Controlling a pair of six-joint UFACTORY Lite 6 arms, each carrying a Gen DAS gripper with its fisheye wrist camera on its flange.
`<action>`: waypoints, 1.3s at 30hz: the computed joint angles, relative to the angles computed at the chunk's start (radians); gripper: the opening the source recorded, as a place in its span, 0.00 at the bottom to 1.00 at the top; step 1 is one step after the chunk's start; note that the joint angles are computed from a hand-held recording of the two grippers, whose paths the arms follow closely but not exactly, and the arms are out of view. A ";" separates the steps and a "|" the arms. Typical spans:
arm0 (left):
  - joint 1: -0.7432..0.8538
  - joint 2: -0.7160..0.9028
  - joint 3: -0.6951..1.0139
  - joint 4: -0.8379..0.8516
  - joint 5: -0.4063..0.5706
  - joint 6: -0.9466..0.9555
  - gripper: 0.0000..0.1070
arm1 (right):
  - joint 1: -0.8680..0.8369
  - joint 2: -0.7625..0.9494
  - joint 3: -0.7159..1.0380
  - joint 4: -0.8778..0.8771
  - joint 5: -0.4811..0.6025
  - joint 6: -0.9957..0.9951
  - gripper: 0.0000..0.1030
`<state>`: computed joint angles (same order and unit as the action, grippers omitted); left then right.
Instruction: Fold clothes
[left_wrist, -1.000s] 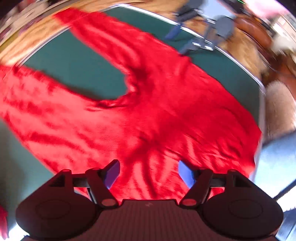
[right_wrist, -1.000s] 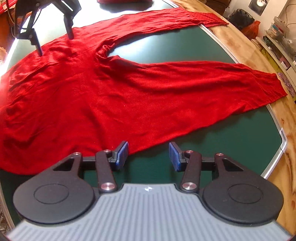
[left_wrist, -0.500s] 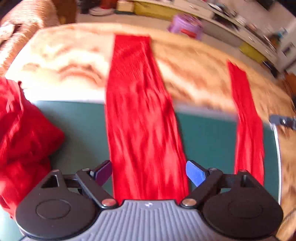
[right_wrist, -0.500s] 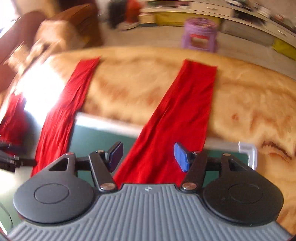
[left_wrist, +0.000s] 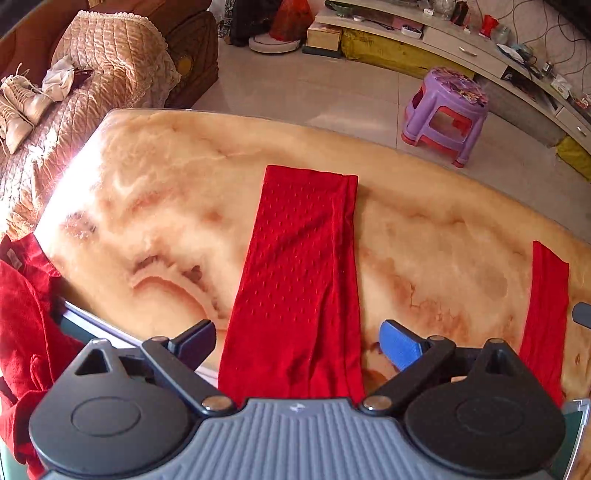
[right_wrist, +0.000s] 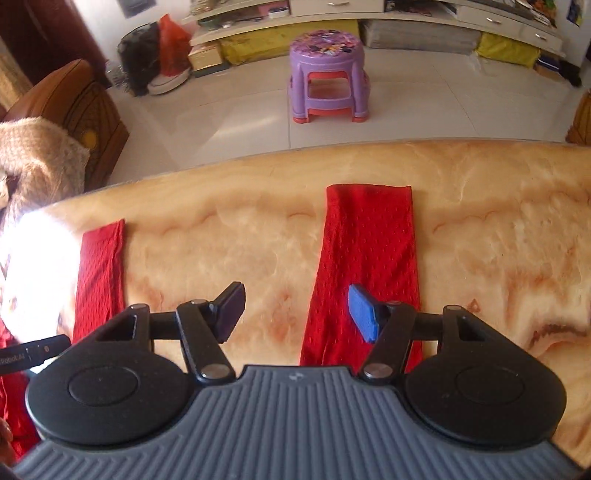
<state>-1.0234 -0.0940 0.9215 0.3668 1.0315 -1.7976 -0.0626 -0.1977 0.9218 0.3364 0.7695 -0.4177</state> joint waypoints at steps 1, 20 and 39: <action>0.021 0.021 0.019 -0.004 0.001 0.026 0.92 | 0.011 0.015 0.009 -0.014 -0.012 0.025 0.68; 0.108 0.204 0.228 -0.011 0.090 0.239 0.93 | 0.100 0.062 -0.002 -0.186 -0.110 0.218 0.68; 0.030 0.147 0.176 -0.021 0.093 0.170 0.93 | 0.078 -0.009 -0.077 -0.194 -0.066 0.225 0.68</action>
